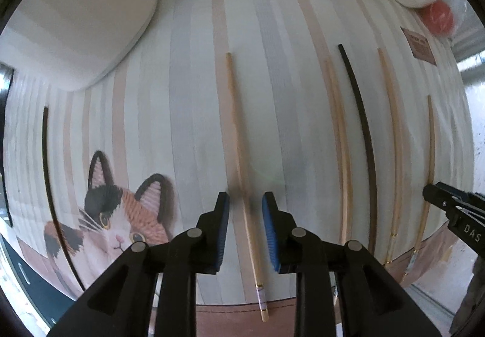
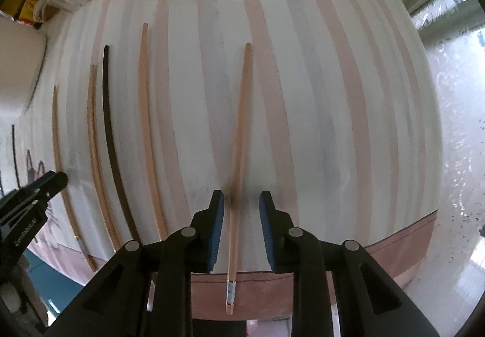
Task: Organize utensils
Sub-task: 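Grasp a light wooden chopstick with the left tool while the right tool grasps another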
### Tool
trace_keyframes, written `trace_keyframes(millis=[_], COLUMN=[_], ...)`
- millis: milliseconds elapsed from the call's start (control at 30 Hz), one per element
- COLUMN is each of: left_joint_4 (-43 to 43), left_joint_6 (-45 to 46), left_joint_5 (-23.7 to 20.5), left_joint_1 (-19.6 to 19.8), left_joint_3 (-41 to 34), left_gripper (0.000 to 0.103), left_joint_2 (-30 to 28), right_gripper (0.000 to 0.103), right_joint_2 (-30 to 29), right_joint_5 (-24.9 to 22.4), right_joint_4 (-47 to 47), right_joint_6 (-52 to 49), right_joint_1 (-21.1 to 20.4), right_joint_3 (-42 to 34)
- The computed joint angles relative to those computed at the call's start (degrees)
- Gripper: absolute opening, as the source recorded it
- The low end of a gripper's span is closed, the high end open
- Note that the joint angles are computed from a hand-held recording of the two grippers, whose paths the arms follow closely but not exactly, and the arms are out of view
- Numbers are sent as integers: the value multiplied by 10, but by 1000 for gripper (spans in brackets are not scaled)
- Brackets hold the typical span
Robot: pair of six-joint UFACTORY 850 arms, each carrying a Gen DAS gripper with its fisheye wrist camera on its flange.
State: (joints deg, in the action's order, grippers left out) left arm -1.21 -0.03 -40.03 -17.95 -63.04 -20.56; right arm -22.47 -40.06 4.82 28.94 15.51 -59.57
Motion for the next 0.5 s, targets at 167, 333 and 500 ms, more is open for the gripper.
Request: trace_keyframes(millis=[167, 333, 500], left_joint_4=[-1, -21, -47], left_joint_6=[-12, 10, 50], left_joint_5=[14, 23, 34], left_joint_1=[-25, -14, 9], left_joint_3=[-7, -5, 7], left_gripper=[5, 4, 4], left_joint_2=[-9, -4, 26], right_gripper=[7, 7, 7], right_joint_2=[-4, 8, 36], right_joint_5=[4, 31, 74], right_joint_4=[-37, 7, 53], right_joint_6=[40, 7, -30], right_joint_1=[7, -11, -31], right_joint_3=[-7, 9, 39])
